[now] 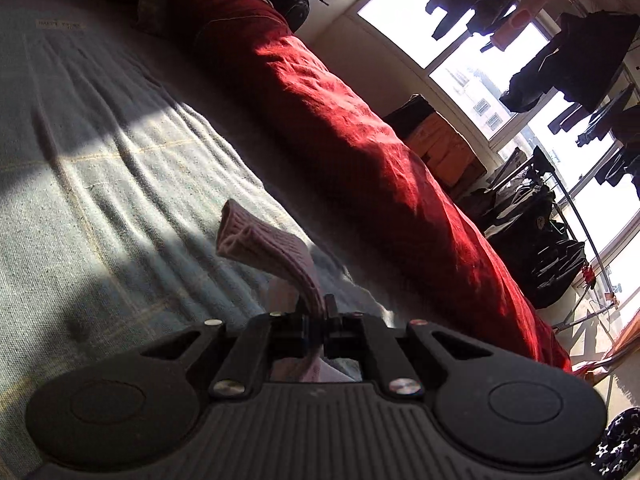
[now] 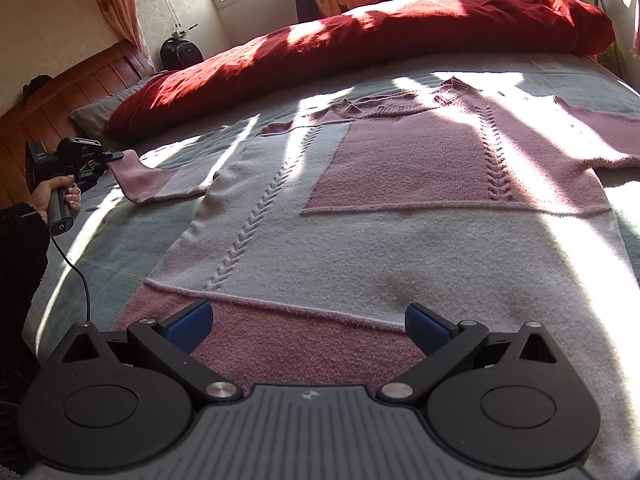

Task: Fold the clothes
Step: 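Lift the sleeve cuff with the left gripper off the blanket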

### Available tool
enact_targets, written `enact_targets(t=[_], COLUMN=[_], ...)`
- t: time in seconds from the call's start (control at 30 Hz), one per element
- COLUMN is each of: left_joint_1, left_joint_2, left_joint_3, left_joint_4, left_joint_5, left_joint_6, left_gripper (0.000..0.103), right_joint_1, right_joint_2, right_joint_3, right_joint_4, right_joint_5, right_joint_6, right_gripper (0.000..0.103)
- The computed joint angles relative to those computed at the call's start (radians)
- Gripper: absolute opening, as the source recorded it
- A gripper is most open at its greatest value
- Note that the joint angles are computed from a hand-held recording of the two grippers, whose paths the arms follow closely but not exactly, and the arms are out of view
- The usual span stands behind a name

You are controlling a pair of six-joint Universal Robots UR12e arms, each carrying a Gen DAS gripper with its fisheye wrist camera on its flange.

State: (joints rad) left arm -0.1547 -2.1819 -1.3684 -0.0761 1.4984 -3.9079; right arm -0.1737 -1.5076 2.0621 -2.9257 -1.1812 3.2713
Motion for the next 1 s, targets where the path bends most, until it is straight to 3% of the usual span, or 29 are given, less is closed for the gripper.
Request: enact_targets(t=[0.33, 0.87, 1.0], left_joint_1=[-0.052, -0.143, -0.161], left_joint_2=[-0.022, -0.098, -0.113], left_joint_3=[0.091, 0.276, 0.317], left_joint_4=[-0.051, -0.175, -0.22], left_joint_5=[-0.01, -0.105, -0.129], left_joint_6=[0.064, 0.181, 0.223], left_gripper=[0.004, 0.004, 0.004], right_joint_1=[-0.03, -0.046, -0.054], right_joint_2=[-0.032, -0.064, -0.071], right_joint_3=[0.031, 0.031, 0.038], right_joint_4=[-0.017, 0.113, 0.101], right_joint_5=[0.074, 0.09, 0.104], right_joint_6=[-0.04, -0.145, -0.142], right_gripper=[0.103, 0.103, 0.103])
